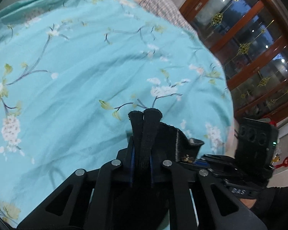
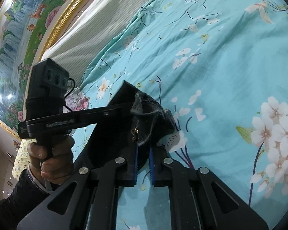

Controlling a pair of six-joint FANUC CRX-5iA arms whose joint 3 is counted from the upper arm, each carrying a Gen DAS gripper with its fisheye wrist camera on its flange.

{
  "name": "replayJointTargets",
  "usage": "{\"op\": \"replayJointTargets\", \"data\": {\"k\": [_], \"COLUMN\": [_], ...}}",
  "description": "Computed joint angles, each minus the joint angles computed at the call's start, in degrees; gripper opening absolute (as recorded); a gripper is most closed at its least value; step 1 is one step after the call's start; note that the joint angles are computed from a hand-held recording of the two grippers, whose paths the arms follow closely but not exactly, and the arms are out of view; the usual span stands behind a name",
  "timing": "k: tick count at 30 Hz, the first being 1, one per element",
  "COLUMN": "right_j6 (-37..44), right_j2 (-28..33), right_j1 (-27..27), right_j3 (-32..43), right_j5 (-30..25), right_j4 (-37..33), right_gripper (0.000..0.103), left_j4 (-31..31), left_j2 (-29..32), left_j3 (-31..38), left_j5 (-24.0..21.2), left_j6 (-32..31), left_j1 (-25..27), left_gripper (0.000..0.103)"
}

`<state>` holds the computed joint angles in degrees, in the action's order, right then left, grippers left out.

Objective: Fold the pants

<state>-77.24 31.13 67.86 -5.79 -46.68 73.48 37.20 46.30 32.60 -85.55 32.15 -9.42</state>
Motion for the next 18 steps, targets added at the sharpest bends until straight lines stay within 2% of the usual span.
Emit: {"op": "replayJointTargets", "data": {"k": [3, 9, 12, 18], "right_j6": [-0.63, -2.22, -4.45, -2.73], "right_j2": [-0.26, -0.96, -0.71, 1.6], "right_j1": [-0.22, -1.72, -3.27, -5.0], "right_j3": [-0.08, -0.24, 0.44, 5.23], "right_j5": [-0.02, 2.29, 4.93, 10.22], "right_j4": [2.04, 10.72, 17.3, 23.42], "right_gripper": [0.01, 0.01, 0.01, 0.01], "left_j4": [1.66, 4.66, 6.06, 8.25], "left_j2": [-2.2, -6.99, -9.6, -13.61], "left_j3": [-2.2, -7.73, -11.03, -16.88], "left_j5": [-0.09, 0.76, 1.51, 1.92], "left_j6": [-2.11, -5.11, -6.82, -8.86], "left_j1": [1.52, 5.25, 7.52, 12.86], "left_gripper": [0.01, 0.01, 0.01, 0.01]}}
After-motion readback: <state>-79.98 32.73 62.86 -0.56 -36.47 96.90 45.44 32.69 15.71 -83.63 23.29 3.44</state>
